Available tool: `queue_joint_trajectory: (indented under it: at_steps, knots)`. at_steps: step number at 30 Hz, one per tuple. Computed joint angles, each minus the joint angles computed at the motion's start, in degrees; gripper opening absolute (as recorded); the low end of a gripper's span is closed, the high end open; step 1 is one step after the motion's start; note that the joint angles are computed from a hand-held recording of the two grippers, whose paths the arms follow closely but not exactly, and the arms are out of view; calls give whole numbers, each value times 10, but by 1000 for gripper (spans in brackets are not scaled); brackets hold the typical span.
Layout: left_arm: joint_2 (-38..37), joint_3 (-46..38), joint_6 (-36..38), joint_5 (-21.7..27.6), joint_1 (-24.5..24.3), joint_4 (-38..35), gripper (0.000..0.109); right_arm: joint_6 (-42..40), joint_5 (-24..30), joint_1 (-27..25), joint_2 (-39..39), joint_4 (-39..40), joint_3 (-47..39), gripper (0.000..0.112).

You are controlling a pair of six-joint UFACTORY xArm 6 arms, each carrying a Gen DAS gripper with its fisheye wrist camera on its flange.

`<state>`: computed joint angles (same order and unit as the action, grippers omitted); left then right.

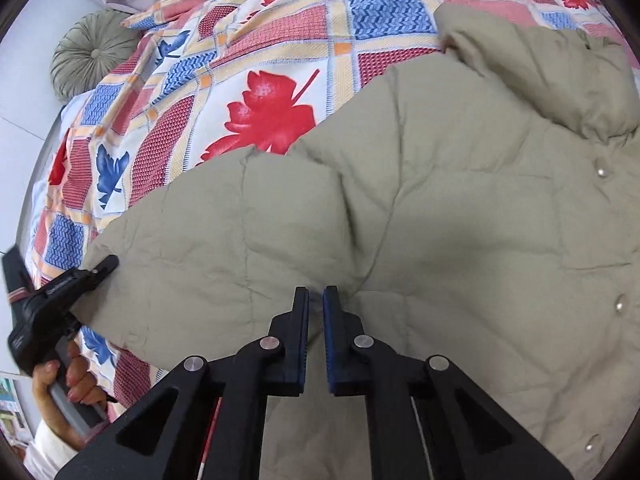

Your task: Fold large clothes

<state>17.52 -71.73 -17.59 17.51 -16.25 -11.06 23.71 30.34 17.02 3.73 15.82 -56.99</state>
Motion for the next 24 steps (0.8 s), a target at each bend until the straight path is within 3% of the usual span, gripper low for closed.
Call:
queue_joint_trajectory:
  at_steps: [3,8,12,15,20,24]
  knots:
    - [-33,1,36,-16,-23,-12,10,-84,-14,8,17,101,-3,7]
    - [-32,-64,104,-6,-87,-58,10,-184,-19,7,49,251,-1,7]
    - [15,-166,124,37,-146,-66,10,-240,25,-16,11,333,23,6]
    - [75,-257,99,74,-198,-2,10,-231,37,-40,-66,318,83,6]
    - [198,-402,98,152,-279,13,10,-131,64,-123,-231,191,209,6]
    - [300,-500,28,220,-326,110,10,-88,111,-203,-341,97,280,6]
